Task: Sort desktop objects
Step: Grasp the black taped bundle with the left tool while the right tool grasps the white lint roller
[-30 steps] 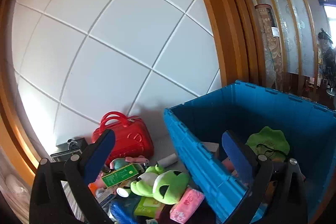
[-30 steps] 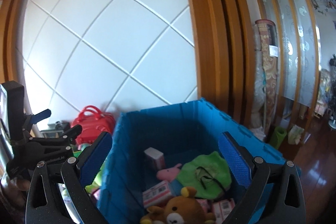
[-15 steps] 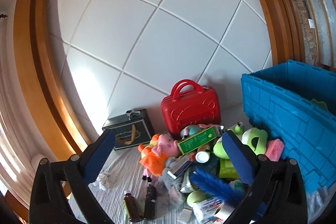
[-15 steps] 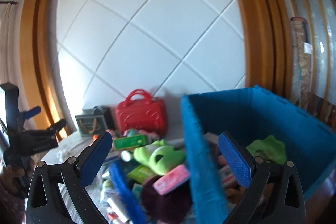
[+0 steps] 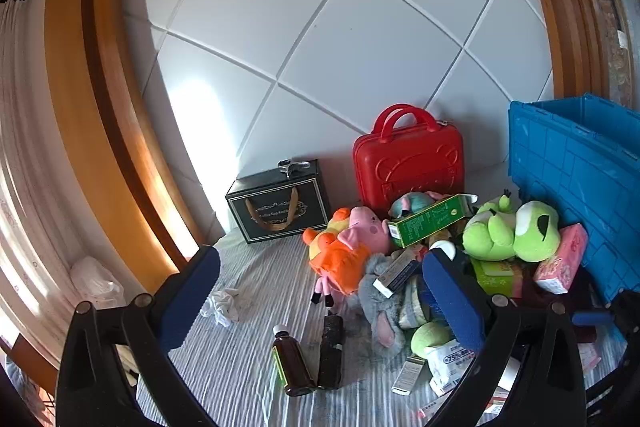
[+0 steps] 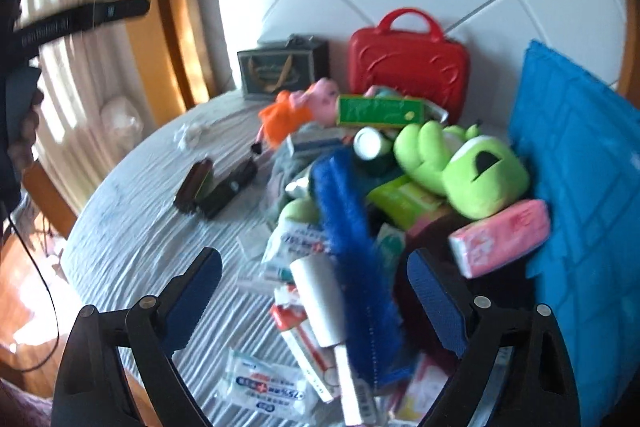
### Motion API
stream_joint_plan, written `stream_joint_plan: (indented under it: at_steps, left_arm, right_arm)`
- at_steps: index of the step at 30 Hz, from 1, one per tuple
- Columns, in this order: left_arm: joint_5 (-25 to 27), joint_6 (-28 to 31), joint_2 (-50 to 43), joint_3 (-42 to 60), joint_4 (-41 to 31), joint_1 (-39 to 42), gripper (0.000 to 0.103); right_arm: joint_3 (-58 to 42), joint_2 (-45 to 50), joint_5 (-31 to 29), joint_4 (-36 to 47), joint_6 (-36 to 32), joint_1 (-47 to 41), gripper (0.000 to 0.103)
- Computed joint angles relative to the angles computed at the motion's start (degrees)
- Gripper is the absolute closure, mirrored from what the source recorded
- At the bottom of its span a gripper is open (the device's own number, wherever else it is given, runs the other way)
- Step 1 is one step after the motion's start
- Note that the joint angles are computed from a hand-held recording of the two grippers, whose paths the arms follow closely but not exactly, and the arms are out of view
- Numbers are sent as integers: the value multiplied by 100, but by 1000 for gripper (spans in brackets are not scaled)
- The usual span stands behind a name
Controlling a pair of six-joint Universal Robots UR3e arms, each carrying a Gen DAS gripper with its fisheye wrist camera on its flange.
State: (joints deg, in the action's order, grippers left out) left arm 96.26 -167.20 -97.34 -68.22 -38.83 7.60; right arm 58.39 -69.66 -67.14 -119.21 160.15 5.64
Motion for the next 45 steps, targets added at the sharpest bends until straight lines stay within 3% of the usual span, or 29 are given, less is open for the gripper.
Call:
stream_joint_plan:
  at_steps: [4, 6, 8, 12, 14, 16, 23, 28, 30, 32, 37, 39, 40, 41, 45]
  left_arm:
    - [73, 31, 32, -400, 150, 153, 0]
    - [154, 79, 54, -676, 222, 289, 0]
    - [245, 69, 69, -942, 187, 489, 0]
    - [229, 126, 131, -1623, 332, 967, 0]
    - [167, 221, 118, -1935, 467, 1140, 0]
    - [-40, 301, -47, -2079, 583, 1242, 0]
    - [-577, 441, -2035, -962, 473, 1011, 0]
    - [-378, 566, -3577, 445, -6, 806, 2]
    - [-431, 678, -3969, 889, -258, 809, 6]
    - [-266, 776, -4314, 1345, -555, 775, 18]
    - [-1064, 635, -4223, 1117, -584, 1242, 20]
    - [-1034, 711, -4072, 721, -191, 1219, 22]
    - [-1118, 795, -4002, 674, -248, 1213, 37]
    - [-1285, 866, -3935, 699, -464, 1215, 69]
    - [-1236, 714, -3545, 227, -456, 1104, 69]
  right_arm:
    - [-670, 953, -349, 583, -447, 384, 30]
    - [-984, 1389, -627, 674, -552, 516, 30]
    - [-1243, 1713, -682, 875, -694, 551, 40]
    - [-1166, 1920, -948, 619, -934, 641, 42]
    - [-1387, 2070, -1034, 802, -950, 663, 49]
    - [-1512, 2203, -1048, 888, -941, 647, 49]
    - [-1936, 2367, -835, 1210, -676, 527, 50]
    - [-1997, 2348, -966, 1288, -584, 574, 51]
    - [-1950, 2309, -977, 1268, -544, 580, 51]
    - [-1957, 2296, -966, 1295, -489, 570, 51]
    - [-2097, 2329, -954, 1398, -330, 573, 51]
    - [-2014, 2301, -1010, 1326, -314, 603, 51]
    - [-2019, 2322, -1091, 1301, -280, 643, 51]
    - [-2009, 2333, -1152, 1289, -252, 673, 51]
    - [-1737, 2247, -1333, 1022, -178, 792, 52]
